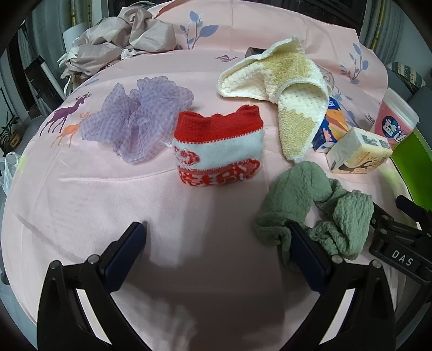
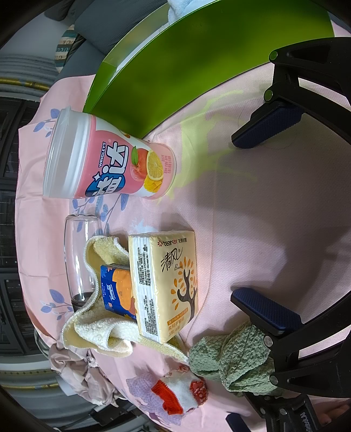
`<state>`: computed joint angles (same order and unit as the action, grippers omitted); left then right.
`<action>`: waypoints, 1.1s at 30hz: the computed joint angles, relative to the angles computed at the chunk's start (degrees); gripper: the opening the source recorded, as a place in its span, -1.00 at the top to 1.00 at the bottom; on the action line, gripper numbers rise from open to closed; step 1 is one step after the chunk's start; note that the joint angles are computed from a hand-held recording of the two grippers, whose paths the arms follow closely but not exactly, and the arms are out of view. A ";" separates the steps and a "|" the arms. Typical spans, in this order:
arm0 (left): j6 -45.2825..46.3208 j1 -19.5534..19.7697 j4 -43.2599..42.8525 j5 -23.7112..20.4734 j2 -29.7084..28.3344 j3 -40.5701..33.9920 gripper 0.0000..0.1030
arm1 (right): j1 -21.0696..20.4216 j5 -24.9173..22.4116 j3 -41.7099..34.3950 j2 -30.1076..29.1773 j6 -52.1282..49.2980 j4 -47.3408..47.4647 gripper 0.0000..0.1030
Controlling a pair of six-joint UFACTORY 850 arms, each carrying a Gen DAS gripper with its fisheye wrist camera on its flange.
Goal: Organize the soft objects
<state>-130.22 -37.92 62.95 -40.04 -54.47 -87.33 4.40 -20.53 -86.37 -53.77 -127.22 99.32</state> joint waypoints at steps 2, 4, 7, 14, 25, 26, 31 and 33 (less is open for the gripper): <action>-0.44 0.08 0.77 1.02 0.54 0.83 -0.99 | 0.01 0.00 0.02 0.00 -0.12 0.11 -1.00; -1.98 0.37 1.89 2.70 1.41 2.05 -0.98 | -0.01 -0.01 0.10 0.06 -0.19 0.17 -1.00; -1.63 0.53 1.27 3.05 1.43 1.89 -0.98 | -0.03 -0.03 0.19 0.11 -0.37 0.33 -1.00; -4.30 0.58 2.45 4.29 2.50 3.17 -0.98 | 0.71 1.73 -0.19 0.06 0.84 -0.46 -1.00; -19.89 -0.42 15.46 5.59 6.92 8.40 -0.92 | -1.04 -2.27 5.22 5.73 0.27 -7.54 -0.99; -20.14 -0.60 16.04 5.15 7.10 8.48 -0.91 | -1.34 -3.30 5.74 6.43 0.59 -8.16 -0.99; -23.22 -1.37 19.24 2.30 8.36 9.89 -0.79 | -2.52 -11.22 6.03 9.45 8.80 -17.49 -0.99; -26.31 -1.56 20.85 1.10 9.09 11.13 -0.70 | -2.35 -14.07 3.84 8.96 17.53 -25.34 -0.99</action>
